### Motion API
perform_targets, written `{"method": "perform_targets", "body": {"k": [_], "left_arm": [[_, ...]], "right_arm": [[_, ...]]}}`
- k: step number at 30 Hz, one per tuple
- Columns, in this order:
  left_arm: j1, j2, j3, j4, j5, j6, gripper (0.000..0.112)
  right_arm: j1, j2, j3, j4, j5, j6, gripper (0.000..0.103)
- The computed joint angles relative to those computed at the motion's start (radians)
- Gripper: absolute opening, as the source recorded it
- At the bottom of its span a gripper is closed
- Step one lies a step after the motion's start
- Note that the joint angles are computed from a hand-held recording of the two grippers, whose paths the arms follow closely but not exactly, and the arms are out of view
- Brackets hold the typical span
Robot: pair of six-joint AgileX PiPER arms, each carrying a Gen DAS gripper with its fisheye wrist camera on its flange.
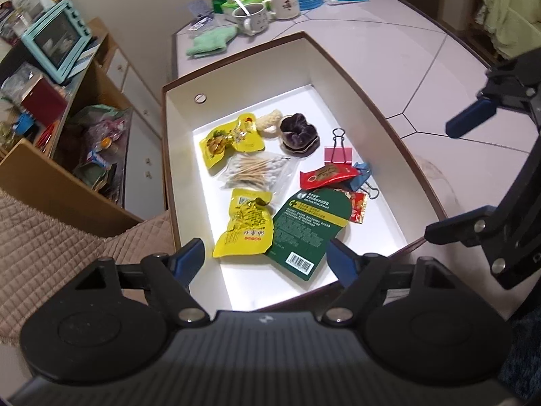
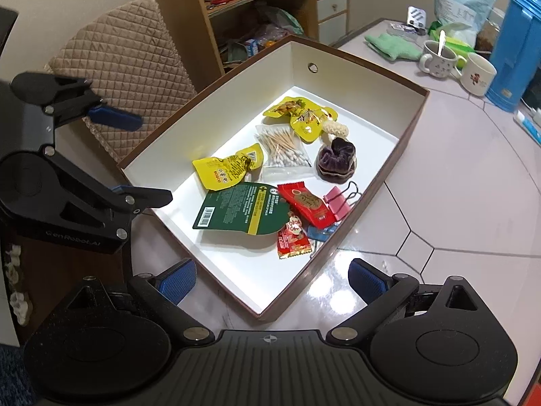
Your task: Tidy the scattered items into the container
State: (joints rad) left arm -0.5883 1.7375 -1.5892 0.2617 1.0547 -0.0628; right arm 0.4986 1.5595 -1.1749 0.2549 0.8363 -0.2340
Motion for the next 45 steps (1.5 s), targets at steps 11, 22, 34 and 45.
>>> {"method": "perform_targets", "body": {"k": [11, 22, 34, 45], "left_arm": [[-0.035, -0.071, 0.100, 0.067, -0.048, -0.159, 0.077], [-0.048, -0.123, 0.182, 0.076, -0.079, -0.223, 0.077], [-0.077, -0.165, 0.250, 0.069, -0.119, -0.252, 0.077], [-0.077, -0.182, 0.282, 0.075, -0.105, -0.296, 0.077]], "right_arm": [[0.028, -0.037, 0.031, -0.036, -0.016, 0.152, 0.099], [0.055, -0.060, 0.057, -0.087, -0.034, 0.262, 0.099], [0.065, -0.088, 0.093, -0.128, -0.041, 0.357, 0.099], [0.066, -0.098, 0.110, -0.111, -0.049, 0.375, 0.099]]}}
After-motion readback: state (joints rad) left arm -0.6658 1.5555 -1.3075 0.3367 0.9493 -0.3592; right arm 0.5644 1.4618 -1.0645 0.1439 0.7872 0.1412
